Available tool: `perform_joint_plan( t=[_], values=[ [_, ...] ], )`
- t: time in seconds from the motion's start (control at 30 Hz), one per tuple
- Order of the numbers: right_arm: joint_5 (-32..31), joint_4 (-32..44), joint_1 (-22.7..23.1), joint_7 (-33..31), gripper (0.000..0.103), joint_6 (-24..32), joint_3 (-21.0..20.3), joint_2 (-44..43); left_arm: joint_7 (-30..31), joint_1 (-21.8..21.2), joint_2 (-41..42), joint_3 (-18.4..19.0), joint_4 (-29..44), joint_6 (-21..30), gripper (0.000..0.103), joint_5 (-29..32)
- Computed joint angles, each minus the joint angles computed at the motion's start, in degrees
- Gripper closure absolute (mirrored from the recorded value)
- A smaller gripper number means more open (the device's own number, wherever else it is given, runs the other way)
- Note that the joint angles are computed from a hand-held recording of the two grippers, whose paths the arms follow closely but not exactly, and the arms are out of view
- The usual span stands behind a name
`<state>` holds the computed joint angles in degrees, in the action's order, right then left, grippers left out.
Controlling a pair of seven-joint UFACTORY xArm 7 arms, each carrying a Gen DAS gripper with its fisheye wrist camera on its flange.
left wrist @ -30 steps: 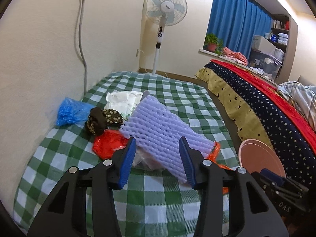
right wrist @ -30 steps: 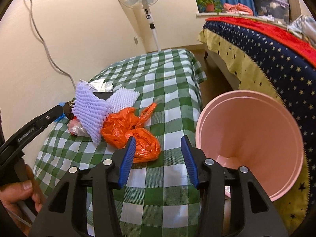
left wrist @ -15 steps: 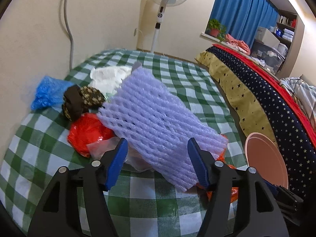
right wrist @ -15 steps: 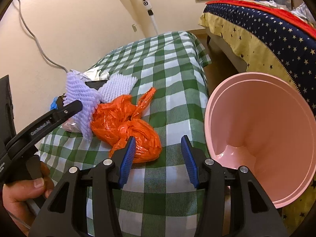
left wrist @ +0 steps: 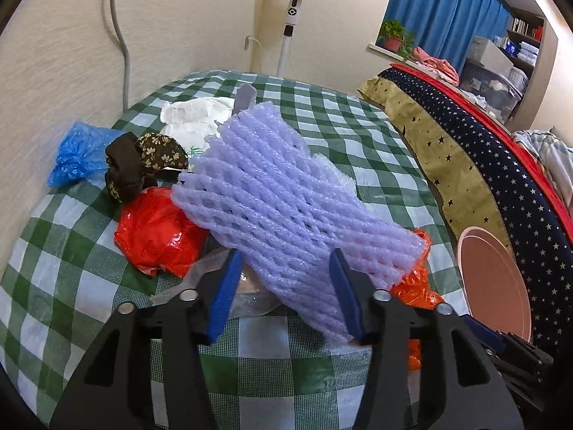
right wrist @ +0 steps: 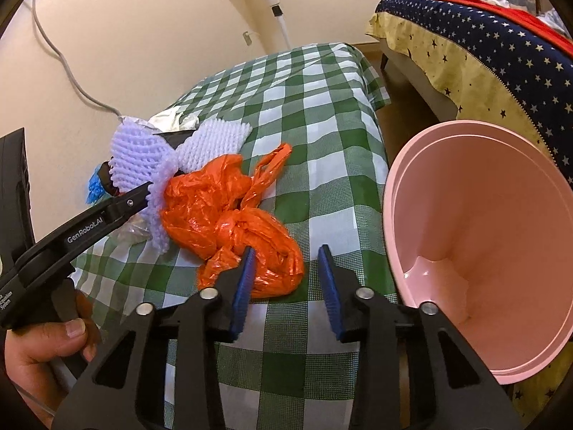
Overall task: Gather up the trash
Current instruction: 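Move left tool to the lavender foam net while right tool approaches the orange plastic bag, then close left tool on the lavender foam net while right tool closes on the orange bag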
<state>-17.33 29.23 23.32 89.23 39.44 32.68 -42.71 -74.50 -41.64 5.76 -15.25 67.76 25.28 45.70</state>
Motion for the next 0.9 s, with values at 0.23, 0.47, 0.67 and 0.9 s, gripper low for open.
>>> perform_joint_plan(
  t=[0.23, 0.47, 0.67, 0.9],
  values=[
    [0.1, 0.0, 0.7, -1.1, 0.095, -0.4, -0.5, 0.2, 1.8, 0.2, -0.3, -0.1, -0.2, 0.2, 0.089, -0.8],
    [-0.9, 0.8, -0.1, -0.8, 0.097, 0.3, 0.9, -1.3, -0.9, 0.1, -1.6, -0.3, -0.5, 1.4, 0.102, 2.5],
    [-2.8, 3.2, -1.9, 0.5, 0.097, 6.2, 3.7, -3.6, -8.7, 1.0, -4.1, -1.4, -1.3, 3.7, 0.102, 10.2],
    [-1.7, 3.1, -1.0, 1.8, 0.097, 10.7, 3.5, -4.1, -10.1, 2.0, -3.0, -2.1, -0.2, 2.8, 0.053, 10.6]
  ],
)
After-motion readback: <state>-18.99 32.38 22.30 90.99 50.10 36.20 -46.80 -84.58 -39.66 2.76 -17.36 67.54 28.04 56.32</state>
